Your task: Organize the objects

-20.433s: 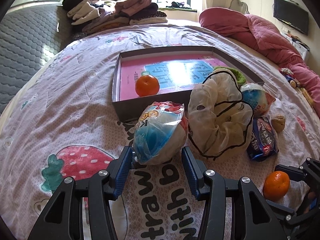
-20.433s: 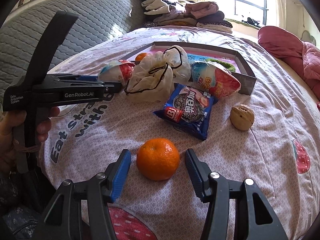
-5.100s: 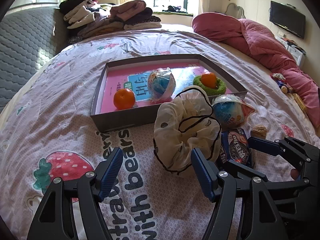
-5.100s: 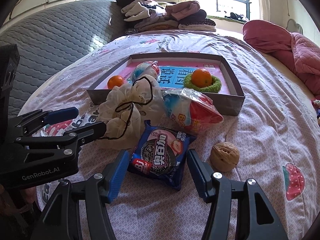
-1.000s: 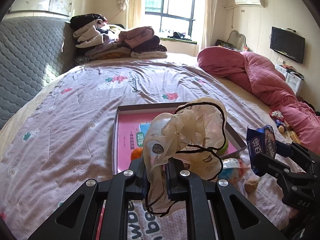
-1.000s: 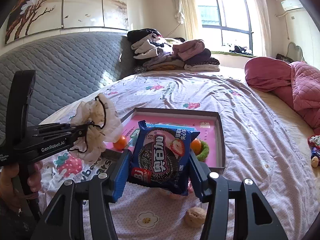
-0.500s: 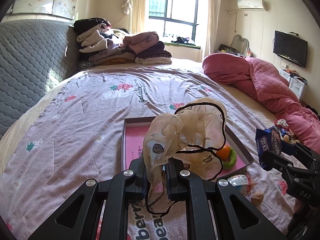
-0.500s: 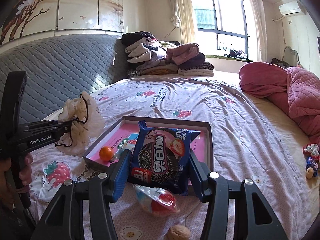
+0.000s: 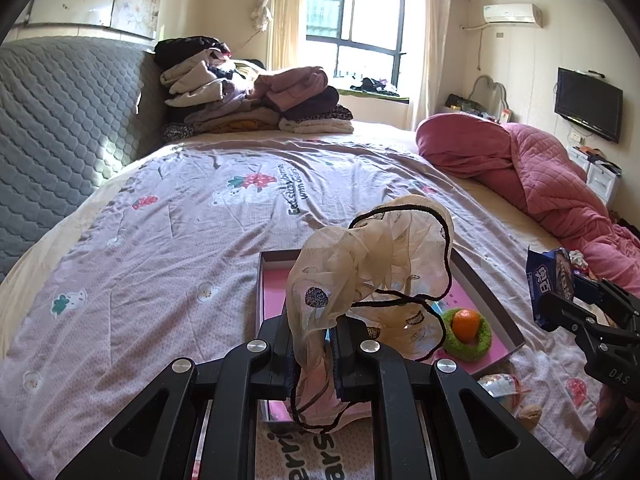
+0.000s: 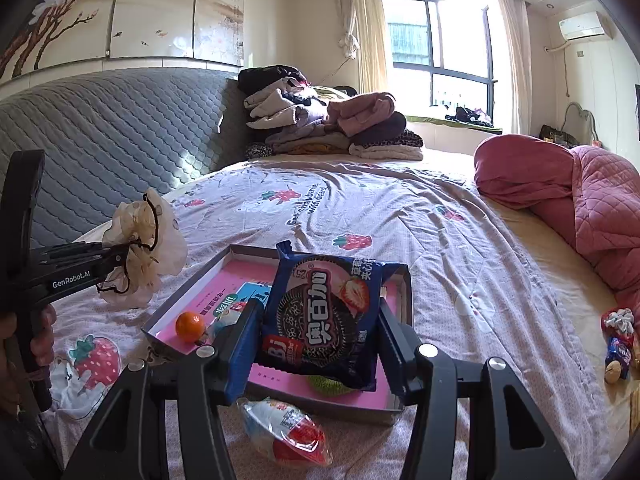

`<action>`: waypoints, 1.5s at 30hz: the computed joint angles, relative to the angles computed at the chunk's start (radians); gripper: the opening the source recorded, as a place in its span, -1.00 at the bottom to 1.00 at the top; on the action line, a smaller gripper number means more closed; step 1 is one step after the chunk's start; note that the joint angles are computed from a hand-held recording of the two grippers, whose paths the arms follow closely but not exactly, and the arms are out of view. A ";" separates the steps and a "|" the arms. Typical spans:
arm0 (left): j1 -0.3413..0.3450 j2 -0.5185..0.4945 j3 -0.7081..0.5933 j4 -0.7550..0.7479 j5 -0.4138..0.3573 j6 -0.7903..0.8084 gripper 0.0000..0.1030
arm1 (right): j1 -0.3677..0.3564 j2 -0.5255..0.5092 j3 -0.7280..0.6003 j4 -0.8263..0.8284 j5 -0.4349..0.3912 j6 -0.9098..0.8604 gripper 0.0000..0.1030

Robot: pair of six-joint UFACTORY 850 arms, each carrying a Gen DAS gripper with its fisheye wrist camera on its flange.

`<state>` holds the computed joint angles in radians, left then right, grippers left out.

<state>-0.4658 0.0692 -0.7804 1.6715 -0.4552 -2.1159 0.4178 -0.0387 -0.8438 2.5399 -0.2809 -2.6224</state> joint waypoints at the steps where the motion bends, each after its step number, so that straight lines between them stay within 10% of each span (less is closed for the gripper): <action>1: 0.003 -0.004 -0.003 0.008 -0.002 -0.008 -0.74 | 0.002 -0.005 -0.004 0.014 0.002 -0.017 0.06; 36: 0.103 -0.182 -0.084 0.141 0.073 -0.147 -0.73 | -0.023 -0.167 -0.130 0.068 0.034 -0.104 0.06; 45: 0.111 -0.210 -0.093 0.137 0.086 -0.148 -0.72 | -0.047 -0.220 -0.172 -0.116 0.035 0.102 0.06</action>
<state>-0.3544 -0.1411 -0.8738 1.8084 -0.3690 -2.2640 0.3708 -0.2582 -1.0159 2.4241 -0.2457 -2.5200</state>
